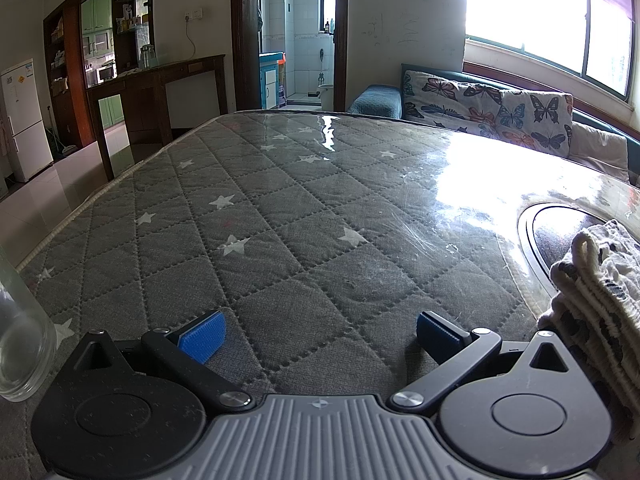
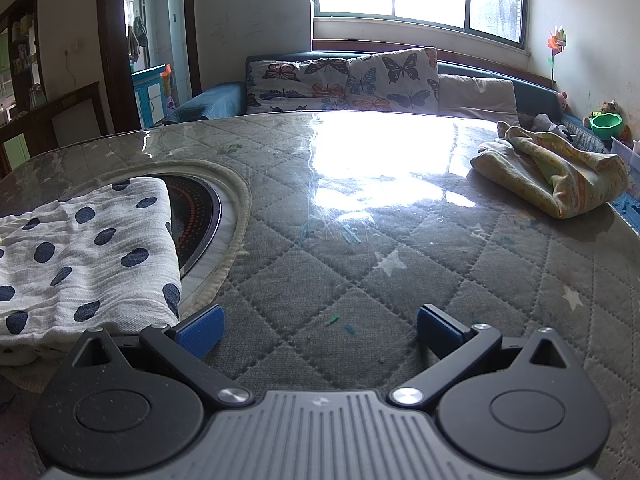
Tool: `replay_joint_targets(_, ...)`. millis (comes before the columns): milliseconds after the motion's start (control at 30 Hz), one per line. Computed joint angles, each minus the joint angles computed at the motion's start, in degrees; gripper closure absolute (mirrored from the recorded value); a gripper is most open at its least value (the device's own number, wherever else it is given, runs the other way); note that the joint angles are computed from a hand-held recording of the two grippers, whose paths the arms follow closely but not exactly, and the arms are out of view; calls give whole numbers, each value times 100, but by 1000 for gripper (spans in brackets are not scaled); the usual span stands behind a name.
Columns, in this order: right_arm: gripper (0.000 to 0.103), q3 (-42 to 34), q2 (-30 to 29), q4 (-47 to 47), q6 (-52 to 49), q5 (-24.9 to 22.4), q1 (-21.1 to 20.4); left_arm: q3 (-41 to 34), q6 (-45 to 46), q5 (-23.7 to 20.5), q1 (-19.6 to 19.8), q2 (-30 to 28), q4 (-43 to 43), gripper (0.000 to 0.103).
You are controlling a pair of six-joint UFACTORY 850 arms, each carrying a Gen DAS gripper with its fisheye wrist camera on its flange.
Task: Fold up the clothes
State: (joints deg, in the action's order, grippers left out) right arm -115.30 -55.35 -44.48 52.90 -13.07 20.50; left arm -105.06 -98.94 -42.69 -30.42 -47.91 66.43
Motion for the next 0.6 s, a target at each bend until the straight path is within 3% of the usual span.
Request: replay_joint_targets(600, 0, -5, -4, 66, -63, 11, -12, -8, 4, 7, 9, -9, 3, 0)
